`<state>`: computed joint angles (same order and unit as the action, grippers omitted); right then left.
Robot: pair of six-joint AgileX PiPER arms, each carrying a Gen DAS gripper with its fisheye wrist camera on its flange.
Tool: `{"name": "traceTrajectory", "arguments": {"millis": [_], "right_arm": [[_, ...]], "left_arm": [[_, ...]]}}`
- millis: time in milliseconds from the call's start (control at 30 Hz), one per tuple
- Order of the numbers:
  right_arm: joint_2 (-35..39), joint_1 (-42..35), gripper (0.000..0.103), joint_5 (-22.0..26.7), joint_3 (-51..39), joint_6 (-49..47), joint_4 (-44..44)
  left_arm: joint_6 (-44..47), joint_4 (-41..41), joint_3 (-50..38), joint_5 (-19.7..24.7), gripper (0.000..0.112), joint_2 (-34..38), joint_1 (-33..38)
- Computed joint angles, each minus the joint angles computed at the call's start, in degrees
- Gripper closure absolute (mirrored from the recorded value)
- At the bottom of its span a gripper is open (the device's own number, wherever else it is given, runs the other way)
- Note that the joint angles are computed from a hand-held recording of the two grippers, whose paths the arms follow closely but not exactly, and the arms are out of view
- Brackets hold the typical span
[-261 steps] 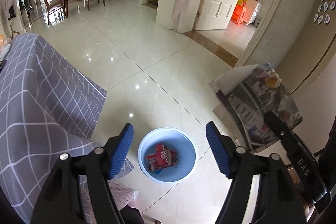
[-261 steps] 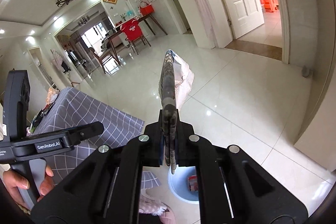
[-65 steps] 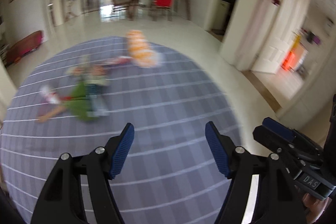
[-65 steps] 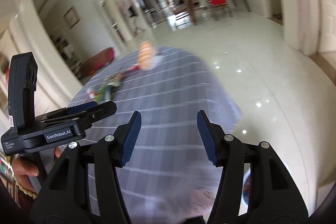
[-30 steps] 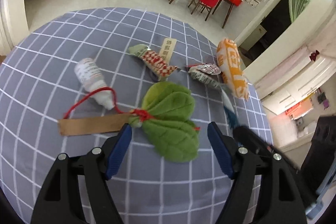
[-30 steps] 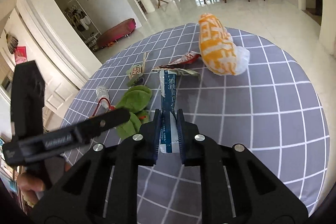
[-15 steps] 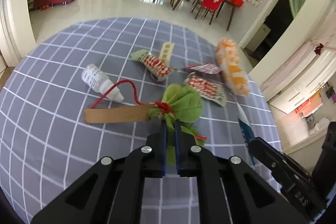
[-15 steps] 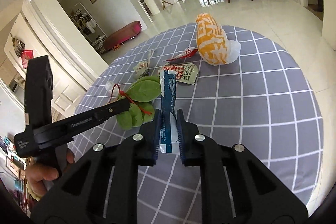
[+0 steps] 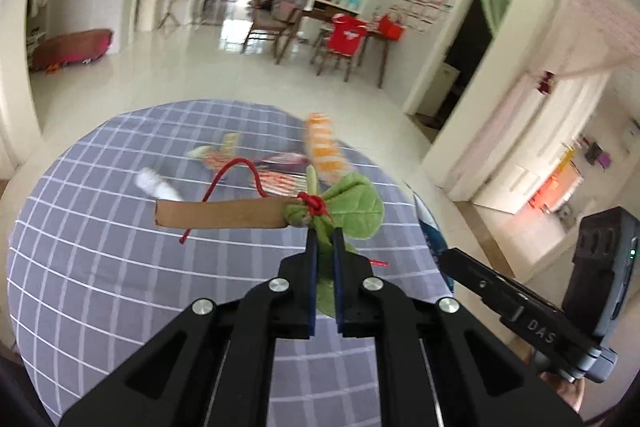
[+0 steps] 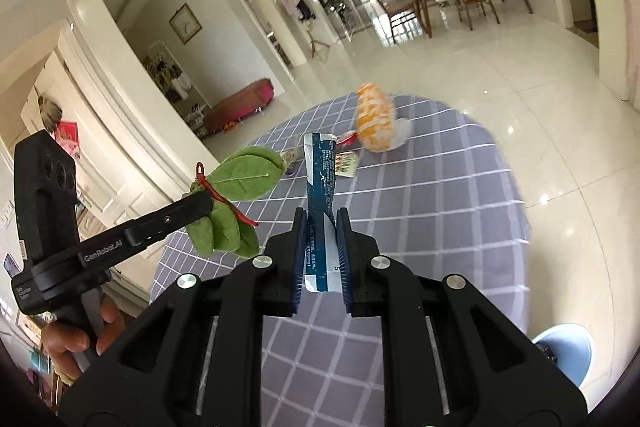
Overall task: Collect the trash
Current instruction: 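Carry toothbrush and leaf toy to the bucket and open both tools over it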
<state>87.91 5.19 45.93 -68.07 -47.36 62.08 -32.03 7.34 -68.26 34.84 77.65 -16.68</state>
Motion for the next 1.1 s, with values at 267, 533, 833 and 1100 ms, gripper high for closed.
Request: {"name": "traceTrajectory", "arguments": {"millis": [267,533,833,1100], "right_arm": [[-9.36,-21.73,0.088,9.69,12.14,-11.16,5.74],[-9.42,-47.87,0.088,15.61,20.52,-24.43,5.64],[-2.52,-64.95,0.088,14.34,23.23,-35.44,5.41],[4.02,-68.42,0.088,12.87,21.91,-37.76,4.69]], "left_arm": [[-11.66,9.63,-6.96,1.71,0.106,8.36,-18.74],[-7.38,5.05,-23.91,4.18,0.106,28.64,-30.28],[0.01,-1.91,-49.56,14.12,0.101,51.20,-35.19],[-1.63,1.17,-60.70,21.48,0.037,59.95,-36.67]]}}
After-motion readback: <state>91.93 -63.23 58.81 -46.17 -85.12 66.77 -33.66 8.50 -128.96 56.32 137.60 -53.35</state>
